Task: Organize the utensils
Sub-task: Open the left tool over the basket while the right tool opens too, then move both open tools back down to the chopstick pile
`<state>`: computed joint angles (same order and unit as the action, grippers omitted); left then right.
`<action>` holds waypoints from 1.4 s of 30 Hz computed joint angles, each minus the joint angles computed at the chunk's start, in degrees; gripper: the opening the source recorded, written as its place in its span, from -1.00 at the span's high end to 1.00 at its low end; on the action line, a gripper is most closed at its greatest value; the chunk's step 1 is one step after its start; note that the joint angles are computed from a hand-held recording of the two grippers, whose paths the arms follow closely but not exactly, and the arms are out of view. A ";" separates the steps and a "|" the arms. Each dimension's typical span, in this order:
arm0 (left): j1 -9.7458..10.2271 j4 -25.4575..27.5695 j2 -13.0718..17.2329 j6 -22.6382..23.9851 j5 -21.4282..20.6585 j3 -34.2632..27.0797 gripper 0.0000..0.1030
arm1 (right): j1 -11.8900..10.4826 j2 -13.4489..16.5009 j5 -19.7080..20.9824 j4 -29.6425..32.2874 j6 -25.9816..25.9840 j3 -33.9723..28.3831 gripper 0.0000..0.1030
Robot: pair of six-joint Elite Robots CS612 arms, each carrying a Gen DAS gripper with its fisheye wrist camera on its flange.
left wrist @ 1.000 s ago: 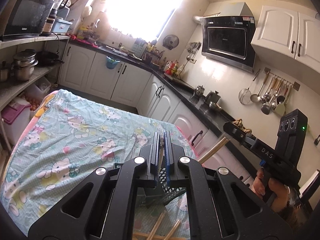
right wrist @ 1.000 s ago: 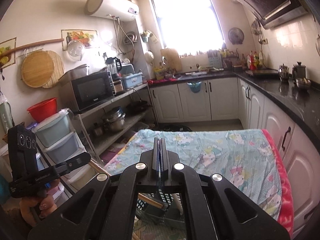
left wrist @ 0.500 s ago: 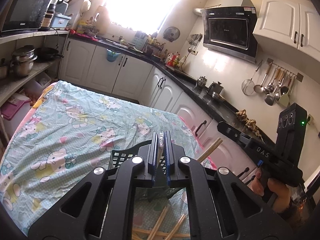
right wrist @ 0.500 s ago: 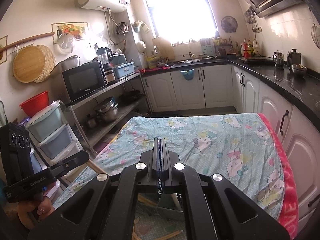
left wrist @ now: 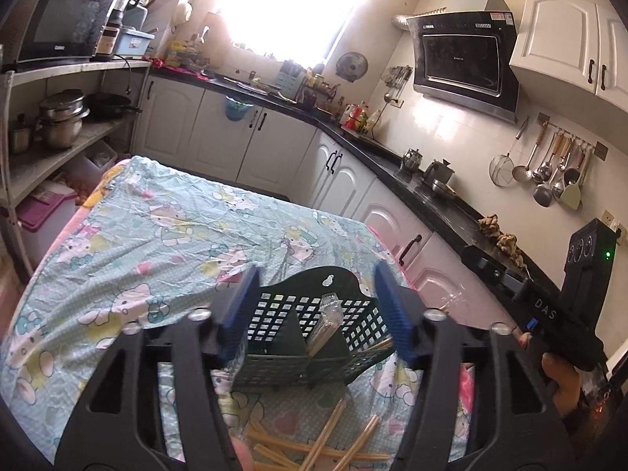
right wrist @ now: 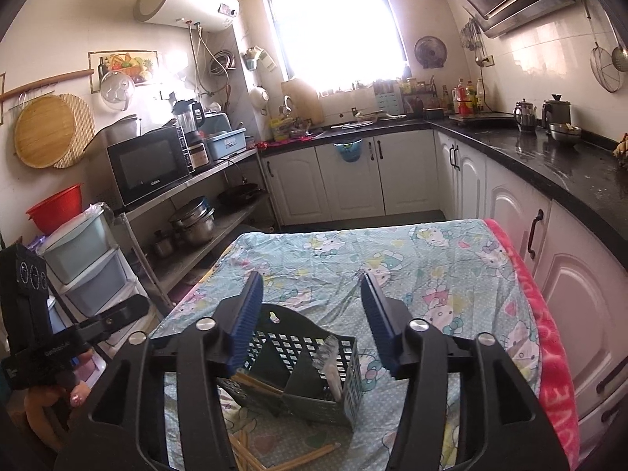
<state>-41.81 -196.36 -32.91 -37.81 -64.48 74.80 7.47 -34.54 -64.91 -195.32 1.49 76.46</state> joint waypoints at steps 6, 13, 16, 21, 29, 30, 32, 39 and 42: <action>-0.53 -2.36 -0.95 -0.18 2.41 2.15 -0.62 | -0.03 -0.96 -1.16 -2.78 -0.72 2.31 -0.27; -1.17 -4.36 -1.87 -0.92 4.73 4.47 -0.79 | 0.05 -1.66 -2.17 -5.53 -1.22 4.61 -0.44; -1.45 -4.35 -2.08 -0.99 5.33 5.14 -0.79 | 0.19 -1.96 -2.73 -6.37 -1.70 5.61 -0.50; -1.87 -4.09 -2.29 -1.19 5.95 6.04 -0.79 | 0.37 -2.26 -2.82 -6.62 -2.71 7.01 -0.53; -2.31 -3.91 -2.48 -1.90 6.15 7.11 -0.79 | 0.73 -2.67 -2.66 -5.97 -3.56 8.97 -0.55; -2.37 -3.98 -2.50 -2.11 6.20 7.29 -0.79 | 0.74 -2.71 -2.59 -6.00 -3.71 9.23 -0.55; -2.45 -3.99 -2.58 -2.53 6.14 7.63 -0.79 | 0.82 -2.83 -2.43 -5.88 -4.18 9.69 -0.55; -2.72 -3.41 -2.76 -4.53 5.90 8.82 -0.79 | 1.32 -3.34 -2.19 -4.92 -6.36 11.48 -0.55; -2.82 -3.10 -2.75 -5.39 5.50 9.31 -0.79 | 1.42 -3.54 -2.04 -3.78 -7.69 12.19 -0.55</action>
